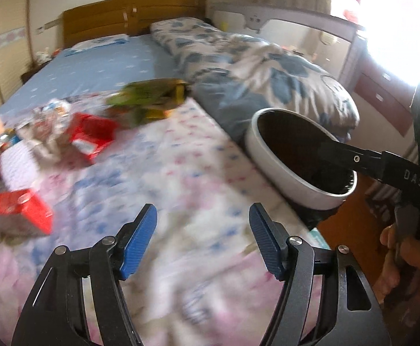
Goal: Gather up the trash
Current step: 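Move the right tool to the red snack bag and grasp it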
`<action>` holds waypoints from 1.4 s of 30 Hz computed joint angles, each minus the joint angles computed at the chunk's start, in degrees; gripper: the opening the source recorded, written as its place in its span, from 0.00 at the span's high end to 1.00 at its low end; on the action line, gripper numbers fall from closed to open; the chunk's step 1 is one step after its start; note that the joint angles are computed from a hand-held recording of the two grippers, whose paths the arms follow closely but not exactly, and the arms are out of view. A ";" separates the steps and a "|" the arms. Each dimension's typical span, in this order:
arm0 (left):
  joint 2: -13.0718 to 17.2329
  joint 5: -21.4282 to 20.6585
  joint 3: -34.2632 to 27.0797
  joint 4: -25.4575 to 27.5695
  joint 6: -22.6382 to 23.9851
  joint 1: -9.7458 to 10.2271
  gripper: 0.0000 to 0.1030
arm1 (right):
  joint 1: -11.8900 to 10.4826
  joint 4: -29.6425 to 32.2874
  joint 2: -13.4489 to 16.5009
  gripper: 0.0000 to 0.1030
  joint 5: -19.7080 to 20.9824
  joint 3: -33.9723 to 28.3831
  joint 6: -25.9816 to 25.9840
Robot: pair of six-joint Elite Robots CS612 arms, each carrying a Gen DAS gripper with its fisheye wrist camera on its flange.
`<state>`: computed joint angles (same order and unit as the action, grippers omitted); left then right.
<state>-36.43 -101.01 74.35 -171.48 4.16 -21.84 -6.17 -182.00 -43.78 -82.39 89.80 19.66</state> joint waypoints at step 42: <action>4.32 15.83 -8.35 7.75 -15.89 5.31 0.24 | 6.80 21.33 18.00 0.26 12.45 -33.40 -6.92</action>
